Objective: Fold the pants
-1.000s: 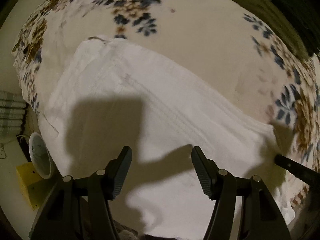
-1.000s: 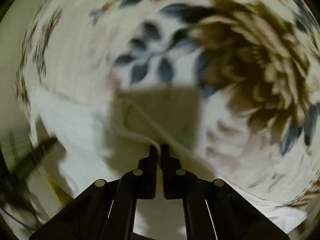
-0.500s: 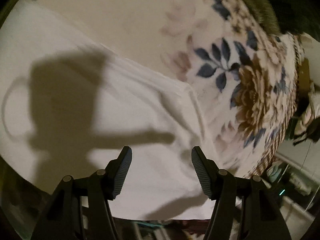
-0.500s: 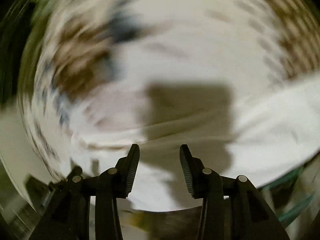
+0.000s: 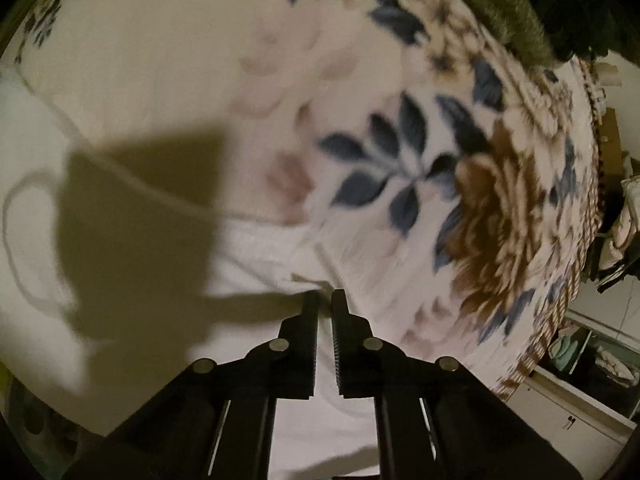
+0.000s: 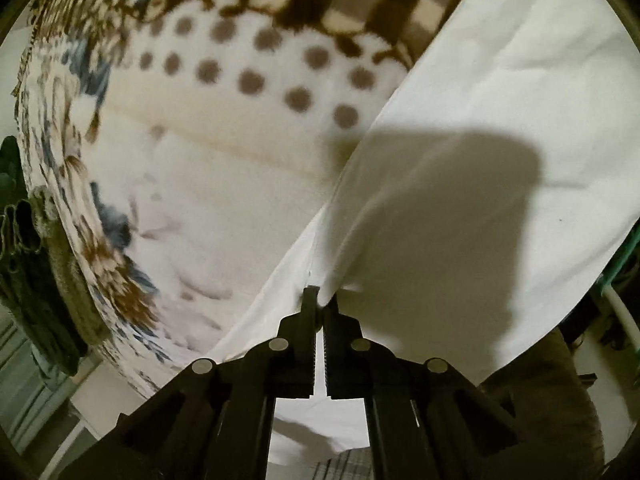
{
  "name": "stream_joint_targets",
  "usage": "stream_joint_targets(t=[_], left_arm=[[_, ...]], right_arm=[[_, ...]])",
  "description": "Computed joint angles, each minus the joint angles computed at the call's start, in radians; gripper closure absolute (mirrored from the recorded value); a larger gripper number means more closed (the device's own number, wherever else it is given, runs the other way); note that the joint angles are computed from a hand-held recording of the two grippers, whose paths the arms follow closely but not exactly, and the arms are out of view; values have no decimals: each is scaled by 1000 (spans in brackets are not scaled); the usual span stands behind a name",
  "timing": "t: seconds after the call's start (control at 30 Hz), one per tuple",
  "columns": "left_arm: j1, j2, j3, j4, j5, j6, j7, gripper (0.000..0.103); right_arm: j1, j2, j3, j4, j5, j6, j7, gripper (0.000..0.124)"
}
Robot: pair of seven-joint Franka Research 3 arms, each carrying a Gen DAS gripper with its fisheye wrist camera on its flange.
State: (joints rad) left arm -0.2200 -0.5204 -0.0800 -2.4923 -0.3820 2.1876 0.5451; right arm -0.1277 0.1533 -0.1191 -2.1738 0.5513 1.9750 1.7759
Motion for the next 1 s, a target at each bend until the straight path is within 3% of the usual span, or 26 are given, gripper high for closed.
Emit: stream_joint_targets(t=[0.2,0.37,0.43,0.47,0.5,0.53,0.6,0.7,0.77,0.87,1.0], left_arm=[[27,46,5,29,51,27,26,100],[28,79,-16,128,126,-87,84,98],[6,91,-44,179,164,-120,130,88],[-7,91,-60,198,179,-131,148,81],[-23,93,-79,217,191,-146,154,63],[-35,101,-93,230,195,-147,152,37],[-72,99,-112,228,174,-134,158,16],[-129,148,-138,239,129,-119,169,16],[-161,208,-152,262,93,-120,178,16],[-186,274,-179,300,85,-137,169,16],[-198,351,-212,382,163,-146,159,16]], right_arm=[[-2,22,1,27,9,-2,21,122],[-6,68,12,58,28,-30,-33,113],[-27,44,6,39,64,-26,-125,73],[-38,7,-4,11,71,-4,-171,40],[-43,-24,-9,-17,79,19,-199,30],[-57,-64,-25,-49,82,37,-239,30],[-90,-143,-61,-114,46,82,-285,30],[-158,-240,-118,-213,-16,203,-330,30],[-212,-240,-155,-226,-64,247,-341,30],[-278,-189,-196,-191,-26,287,-383,30],[-316,-90,-191,-71,21,332,-479,30]])
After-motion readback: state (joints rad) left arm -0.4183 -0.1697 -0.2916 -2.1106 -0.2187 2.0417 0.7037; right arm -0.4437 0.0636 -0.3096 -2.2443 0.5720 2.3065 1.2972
